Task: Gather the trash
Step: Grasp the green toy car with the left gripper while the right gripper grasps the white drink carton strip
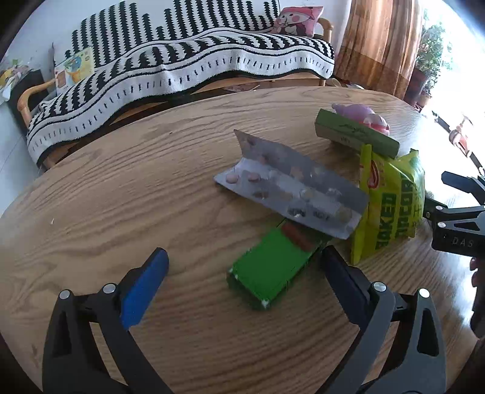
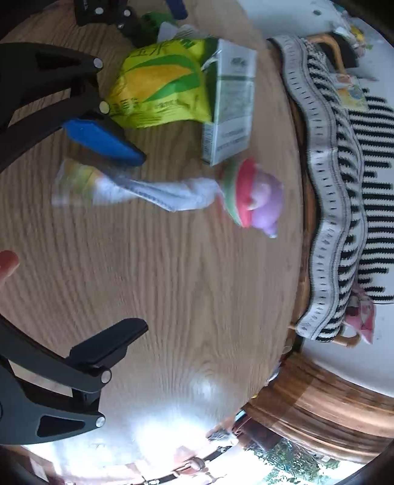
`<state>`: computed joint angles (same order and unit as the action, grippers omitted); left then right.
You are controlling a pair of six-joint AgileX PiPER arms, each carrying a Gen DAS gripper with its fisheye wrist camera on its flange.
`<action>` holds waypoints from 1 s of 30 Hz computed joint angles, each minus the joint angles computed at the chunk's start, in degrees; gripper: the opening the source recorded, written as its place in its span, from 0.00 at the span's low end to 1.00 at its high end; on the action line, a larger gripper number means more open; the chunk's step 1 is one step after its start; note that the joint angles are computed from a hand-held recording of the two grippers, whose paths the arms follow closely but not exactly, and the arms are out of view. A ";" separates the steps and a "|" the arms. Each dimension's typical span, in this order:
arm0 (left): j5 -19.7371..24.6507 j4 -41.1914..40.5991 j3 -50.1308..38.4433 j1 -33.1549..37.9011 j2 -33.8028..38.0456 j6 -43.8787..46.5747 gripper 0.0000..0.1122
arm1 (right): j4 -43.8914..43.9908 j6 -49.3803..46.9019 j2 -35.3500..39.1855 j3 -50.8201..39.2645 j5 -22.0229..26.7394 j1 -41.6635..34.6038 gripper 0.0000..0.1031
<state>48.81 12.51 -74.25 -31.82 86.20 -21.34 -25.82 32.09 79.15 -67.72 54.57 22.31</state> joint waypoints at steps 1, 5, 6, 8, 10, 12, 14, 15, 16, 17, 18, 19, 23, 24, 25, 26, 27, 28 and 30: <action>0.05 -0.01 -0.18 -0.04 0.14 0.01 0.86 | 0.52 -0.75 -0.01 -0.06 -0.33 -0.43 0.93; 0.31 -0.03 -0.83 -0.06 0.60 0.08 0.86 | 9.47 -9.33 -2.15 2.09 -4.34 -7.67 0.93; 0.37 0.00 -0.86 -0.08 0.58 0.06 0.86 | 13.13 -12.09 -2.55 2.67 -5.10 -9.90 0.94; 0.26 -0.31 -0.88 -0.07 0.61 0.54 0.86 | 14.56 -13.34 -2.71 2.93 -5.47 -11.50 0.95; 0.18 -0.79 -1.00 -0.47 0.67 1.67 0.86 | 13.92 -12.69 -2.59 2.94 -5.39 -11.03 0.95; 0.08 -1.20 -1.04 -0.96 0.70 2.54 0.86 | 14.02 -12.60 -2.78 3.20 -5.51 -10.87 0.95; 0.05 -1.22 -0.96 -1.14 0.64 2.49 0.86 | 13.78 -12.17 -2.99 3.37 -5.41 -10.54 0.95; 0.03 -1.19 -0.94 -1.17 0.64 2.44 0.86 | 13.77 -12.18 -2.96 3.34 -5.41 -10.54 0.95; 0.01 -1.26 -0.92 -1.14 0.63 2.49 0.86 | 13.81 -12.24 -3.03 3.44 -5.46 -10.60 0.95; 0.01 -1.26 -0.92 -1.14 0.63 2.49 0.86 | 13.81 -12.24 -3.03 3.44 -5.46 -10.60 0.95; 0.05 -1.22 -0.93 -1.16 0.61 2.47 0.86 | 13.78 -12.20 -3.05 3.44 -5.43 -10.57 0.95; 0.04 -1.18 -0.91 -1.21 0.61 2.40 0.86 | 13.82 -12.29 -3.02 3.42 -5.44 -10.63 0.95; 0.12 -1.24 -1.01 -1.18 0.64 2.45 0.86 | 14.18 -12.86 -3.08 3.47 -5.51 -10.69 0.95; 0.10 -1.29 -1.04 -1.18 0.67 2.44 0.86 | 14.48 -13.48 -3.21 3.59 -5.56 -10.56 0.95; 0.14 -1.26 -1.06 -1.19 0.67 2.43 0.86 | 14.83 -14.15 -3.37 3.78 -5.70 -10.55 0.95; 0.18 -1.27 -1.07 -1.18 0.66 2.45 0.86 | 15.40 -15.24 -3.41 3.83 -5.82 -10.32 0.95; 0.18 -1.27 -1.07 -1.18 0.66 2.45 0.86 | 15.64 -15.66 -3.35 3.88 -5.98 -10.03 0.95; 0.20 -1.27 -1.11 -1.20 0.68 2.43 0.86 | 16.02 -16.40 -3.53 4.09 -6.06 -9.86 0.95; 0.28 -1.36 -1.13 -1.18 0.67 2.43 0.86 | 16.44 -17.12 -3.62 4.23 -6.22 -9.57 0.95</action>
<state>49.09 11.15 -75.38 -33.00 86.88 -18.91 -9.39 14.96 75.52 -63.49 48.35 12.75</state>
